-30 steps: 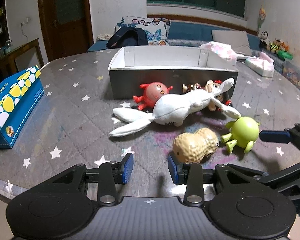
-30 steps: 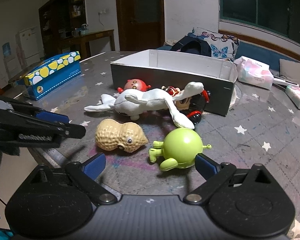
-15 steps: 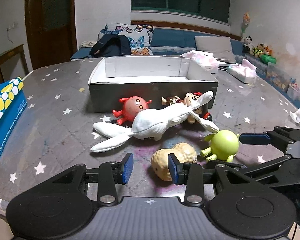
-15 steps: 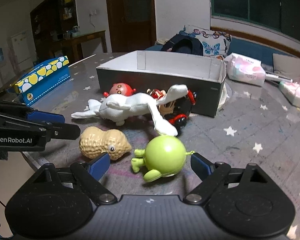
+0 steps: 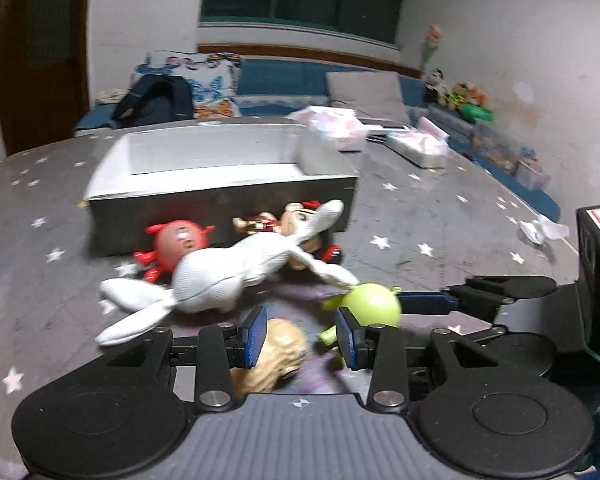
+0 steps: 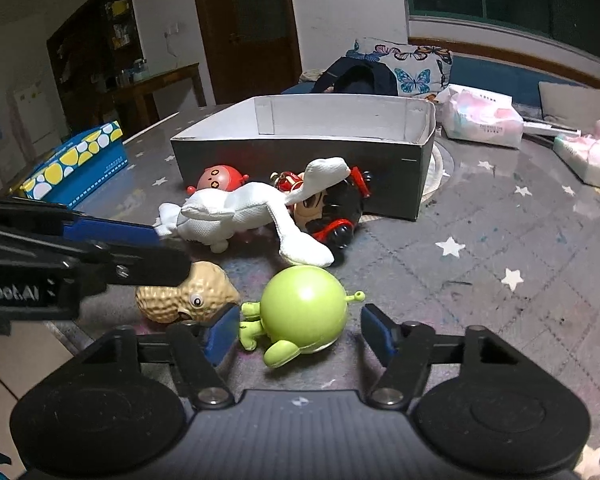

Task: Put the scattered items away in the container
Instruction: 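Close the left tool's fingers around the green alien toy, then lift the green alien toy with the left tool and carry it over the white box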

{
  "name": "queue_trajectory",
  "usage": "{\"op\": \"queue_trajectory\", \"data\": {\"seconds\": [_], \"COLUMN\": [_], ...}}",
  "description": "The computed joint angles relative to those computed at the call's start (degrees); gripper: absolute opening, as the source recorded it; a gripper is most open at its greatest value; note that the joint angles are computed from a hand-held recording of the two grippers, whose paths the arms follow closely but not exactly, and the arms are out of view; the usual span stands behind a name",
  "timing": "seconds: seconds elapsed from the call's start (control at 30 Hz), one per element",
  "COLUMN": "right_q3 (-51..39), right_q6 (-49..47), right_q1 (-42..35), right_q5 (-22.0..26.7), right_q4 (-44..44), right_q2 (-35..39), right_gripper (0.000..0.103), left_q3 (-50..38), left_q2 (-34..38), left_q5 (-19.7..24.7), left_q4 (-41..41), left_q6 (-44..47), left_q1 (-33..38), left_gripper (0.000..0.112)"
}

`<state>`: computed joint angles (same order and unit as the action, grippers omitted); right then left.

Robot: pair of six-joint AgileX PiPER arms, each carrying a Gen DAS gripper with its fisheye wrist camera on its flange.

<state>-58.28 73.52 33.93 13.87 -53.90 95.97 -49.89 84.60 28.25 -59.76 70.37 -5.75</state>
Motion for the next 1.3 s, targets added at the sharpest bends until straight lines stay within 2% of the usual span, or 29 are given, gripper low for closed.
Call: {"op": "queue_trajectory", "data": {"seconds": [0.27,0.43,0.53,0.63,0.77,0.9,1.3], "right_q3": [1.6,2.5,2.5,2.8,2.8,2.5,1.6], "right_q6": [-0.6,-0.7,-5.3,-8.3,-14.8,-20.4,-26.3], "right_q1": [-1.8,-2.8,-3.6,-4.3,-5.1,-5.5,-6.0], "right_q5": [-4.2,-6.3,-7.2,-8.6,-9.5,-9.3,-6.5], "right_q4": [0.5,-0.2,4.1,6.9,13.8,19.3,24.1], "right_q2": [-0.3,-0.6,-0.6,-0.6,-0.5,-0.6,-1.3], "right_gripper": [0.055,0.055,0.055,0.049,0.049,0.049,0.049], "left_q3": [-7.2,-11.4,-13.6,-16.0,-18.2,-19.6,-22.9], "left_q2": [6.0,9.5,11.5,13.6,15.8,16.8,18.4], "left_q5": [6.4,9.8,11.9,14.9,17.6,18.8,20.3], "left_q4": [4.8,7.8,8.6,8.2,7.7,8.2,10.1], "left_q6": [-5.2,-9.1,-10.8,-11.4,-12.3,-13.5,-17.9], "left_q1": [-2.0,-2.6,-2.6,-2.0,-1.3,-1.1,-2.4], "left_gripper": [0.04,0.04,0.04,0.041,0.041,0.042,0.042]}}
